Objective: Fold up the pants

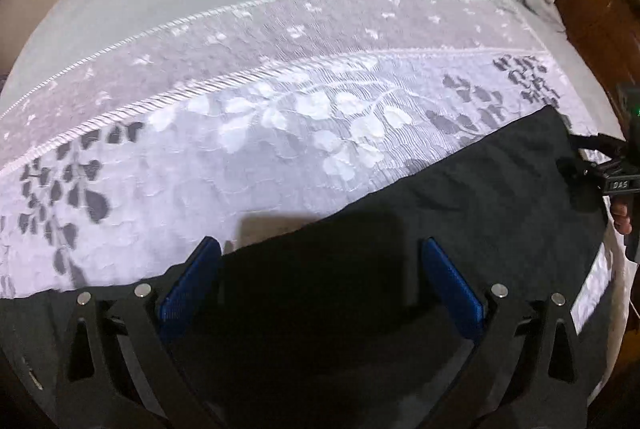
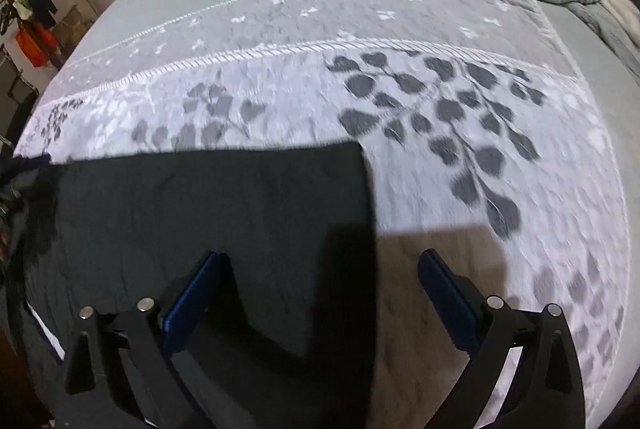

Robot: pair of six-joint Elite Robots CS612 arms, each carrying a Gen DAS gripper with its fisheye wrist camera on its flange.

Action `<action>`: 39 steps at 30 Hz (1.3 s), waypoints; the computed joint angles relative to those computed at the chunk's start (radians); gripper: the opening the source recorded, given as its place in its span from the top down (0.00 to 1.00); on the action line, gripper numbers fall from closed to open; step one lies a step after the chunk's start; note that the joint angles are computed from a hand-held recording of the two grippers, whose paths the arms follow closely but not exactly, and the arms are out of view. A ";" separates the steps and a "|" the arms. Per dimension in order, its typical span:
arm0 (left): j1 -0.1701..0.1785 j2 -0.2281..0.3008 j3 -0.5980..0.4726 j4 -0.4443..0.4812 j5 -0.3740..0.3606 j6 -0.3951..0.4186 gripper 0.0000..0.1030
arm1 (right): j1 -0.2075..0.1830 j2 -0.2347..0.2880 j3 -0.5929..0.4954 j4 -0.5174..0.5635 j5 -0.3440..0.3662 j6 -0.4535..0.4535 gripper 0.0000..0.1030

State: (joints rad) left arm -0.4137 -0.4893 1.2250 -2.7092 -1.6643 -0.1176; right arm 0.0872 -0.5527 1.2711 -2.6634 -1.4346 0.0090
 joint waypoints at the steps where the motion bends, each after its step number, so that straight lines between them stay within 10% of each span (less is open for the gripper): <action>1: -0.004 0.007 -0.008 0.002 0.002 -0.002 0.03 | -0.001 0.007 -0.011 0.003 0.014 -0.002 0.04; 4: -0.010 0.018 -0.016 -0.023 0.002 -0.007 0.03 | 0.011 0.023 -0.041 0.017 -0.008 -0.039 0.12; 8: -0.008 0.023 -0.024 -0.028 -0.016 -0.020 0.03 | 0.031 0.016 -0.036 -0.018 -0.085 -0.065 0.75; 10: -0.003 0.019 -0.021 -0.034 -0.034 -0.025 0.03 | 0.022 -0.001 -0.006 -0.065 -0.043 -0.054 0.82; 16: 0.013 0.018 -0.033 -0.068 -0.165 -0.007 0.03 | 0.011 -0.058 0.113 -0.302 0.041 -0.102 0.85; 25: -0.022 0.029 -0.067 -0.080 -0.141 0.350 0.03 | -0.007 -0.127 0.254 -0.520 0.158 -0.181 0.86; 36: -0.001 0.110 -0.319 0.516 -0.460 0.506 0.03 | -0.017 -0.155 0.323 -0.606 0.193 -0.215 0.86; 39: 0.000 0.108 -0.308 0.507 -0.486 0.474 0.06 | -0.018 -0.157 0.328 -0.610 0.194 -0.205 0.86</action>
State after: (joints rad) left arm -0.4132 -0.3818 0.9169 -2.2025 -2.1507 0.3568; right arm 0.0690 -0.7097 1.5990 -3.2731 -1.2407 -0.1956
